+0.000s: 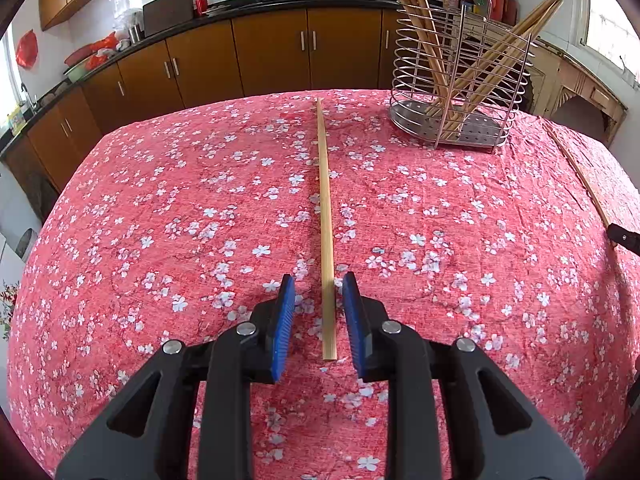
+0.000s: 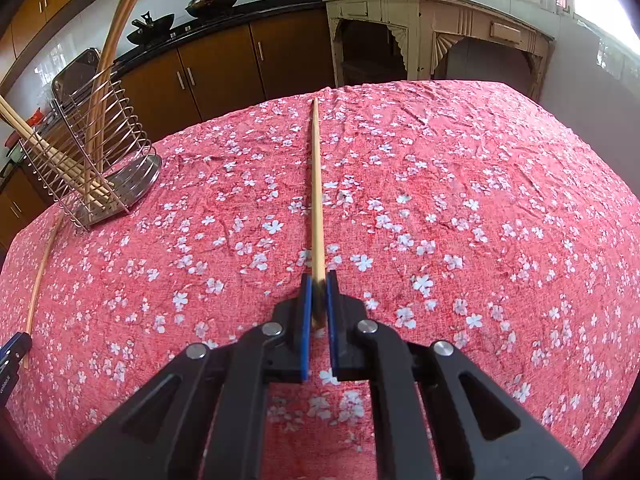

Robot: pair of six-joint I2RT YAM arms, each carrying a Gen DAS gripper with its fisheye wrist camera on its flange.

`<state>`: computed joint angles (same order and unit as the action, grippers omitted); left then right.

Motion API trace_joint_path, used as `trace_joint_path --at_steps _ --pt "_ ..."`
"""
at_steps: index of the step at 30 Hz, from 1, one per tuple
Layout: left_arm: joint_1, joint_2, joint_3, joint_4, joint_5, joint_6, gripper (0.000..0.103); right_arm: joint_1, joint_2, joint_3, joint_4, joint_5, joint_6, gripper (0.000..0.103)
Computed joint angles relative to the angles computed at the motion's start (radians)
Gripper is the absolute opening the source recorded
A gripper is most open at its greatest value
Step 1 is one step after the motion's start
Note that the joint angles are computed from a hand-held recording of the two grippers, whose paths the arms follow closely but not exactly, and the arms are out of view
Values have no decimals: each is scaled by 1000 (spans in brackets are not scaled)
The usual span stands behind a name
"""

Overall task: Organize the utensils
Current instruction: 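Close the right tool on a chopstick while the left tool grasps the other chopstick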

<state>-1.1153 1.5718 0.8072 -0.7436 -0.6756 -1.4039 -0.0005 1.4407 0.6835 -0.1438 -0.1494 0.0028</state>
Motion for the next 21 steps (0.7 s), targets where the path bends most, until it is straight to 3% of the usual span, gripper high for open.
trace_joint_path --at_steps 9,11,17,21 --pt "-52 23 23 -39 -3 -25 23 11 -17 -13 -4 16 -8 8" --pt "-49 17 17 -31 -2 -22 7 3 -19 -14 -5 1 -6 8" --pt "-88 1 5 -49 -16 -44 7 -37 -90 -58 6 -26 -30 8" --pt "-162 -11 29 -149 -73 -125 7 -61 -194 -103 20 -37 -59 8"
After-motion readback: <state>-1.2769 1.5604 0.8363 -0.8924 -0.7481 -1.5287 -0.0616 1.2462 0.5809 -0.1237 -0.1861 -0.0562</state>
